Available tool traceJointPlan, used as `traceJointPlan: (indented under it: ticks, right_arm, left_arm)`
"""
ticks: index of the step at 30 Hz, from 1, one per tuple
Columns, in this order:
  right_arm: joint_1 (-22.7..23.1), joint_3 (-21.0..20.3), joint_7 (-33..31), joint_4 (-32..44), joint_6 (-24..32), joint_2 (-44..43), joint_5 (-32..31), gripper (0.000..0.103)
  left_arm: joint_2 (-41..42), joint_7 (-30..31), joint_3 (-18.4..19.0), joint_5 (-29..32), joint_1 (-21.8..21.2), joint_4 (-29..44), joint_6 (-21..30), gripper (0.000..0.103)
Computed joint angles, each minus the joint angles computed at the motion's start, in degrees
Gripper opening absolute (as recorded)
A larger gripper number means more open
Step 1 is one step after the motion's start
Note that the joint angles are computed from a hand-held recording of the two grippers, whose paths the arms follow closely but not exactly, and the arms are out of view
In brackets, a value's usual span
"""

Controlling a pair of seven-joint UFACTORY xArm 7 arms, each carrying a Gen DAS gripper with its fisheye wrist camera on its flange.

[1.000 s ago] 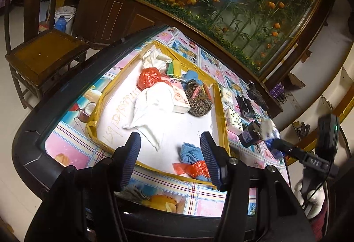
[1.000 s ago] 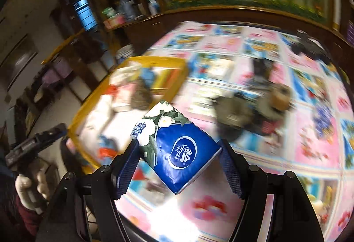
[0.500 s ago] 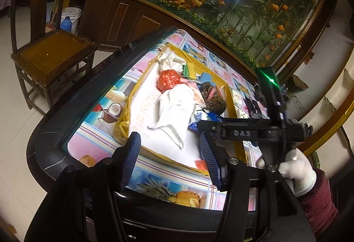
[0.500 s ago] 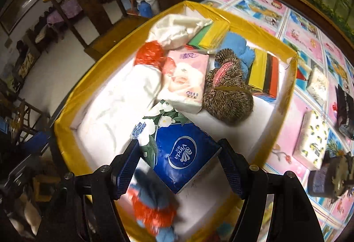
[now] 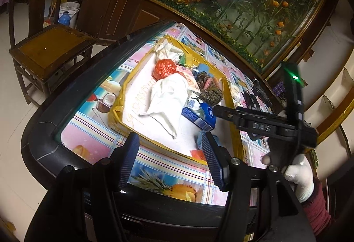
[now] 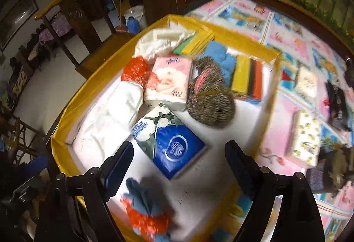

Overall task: Organize soft objects
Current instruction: 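Carry the blue tissue pack into the white box and open the right tool, then withdraw both open tools from the box back over the table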

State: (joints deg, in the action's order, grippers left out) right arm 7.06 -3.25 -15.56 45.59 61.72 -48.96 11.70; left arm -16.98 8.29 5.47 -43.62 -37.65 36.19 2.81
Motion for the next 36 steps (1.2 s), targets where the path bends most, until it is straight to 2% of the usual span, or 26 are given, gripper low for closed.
traceJointPlan:
  ticks: [8, 13, 18, 23, 36]
  right_arm:
    - [-6.35, 0.35, -1.1, -7.78, -5.15, -19.98, -8.26, 0.095]
    - [-10.04, -1.03, -0.91, -10.35, -5.69, -26.24, -12.33, 0.095]
    - [-12.21, -3.04, -1.06, -12.75, -6.31, -28.62, -14.15, 0.095]
    - [-13.86, -6.08, -2.46, -12.73, -6.13, -27.49, -14.91, 0.098]
    - [-18.37, -12.19, -7.64, -12.08, -7.88, -24.23, -14.71, 0.098]
  left_arm:
    - [-0.4, -9.52, -7.98, 10.63, 6.23, 0.59, 1.46, 0.058]
    - [0.19, -16.07, -11.8, 18.27, 8.49, 1.93, 2.88, 0.058]
    - [1.43, -21.21, -14.69, 24.74, 9.83, 3.91, 4.61, 0.058]
    - [3.41, -25.25, -16.81, 29.57, 10.41, 6.22, 6.36, 0.058]
    - [8.93, -30.23, -19.84, 37.45, 9.45, 12.2, 10.1, 0.058]
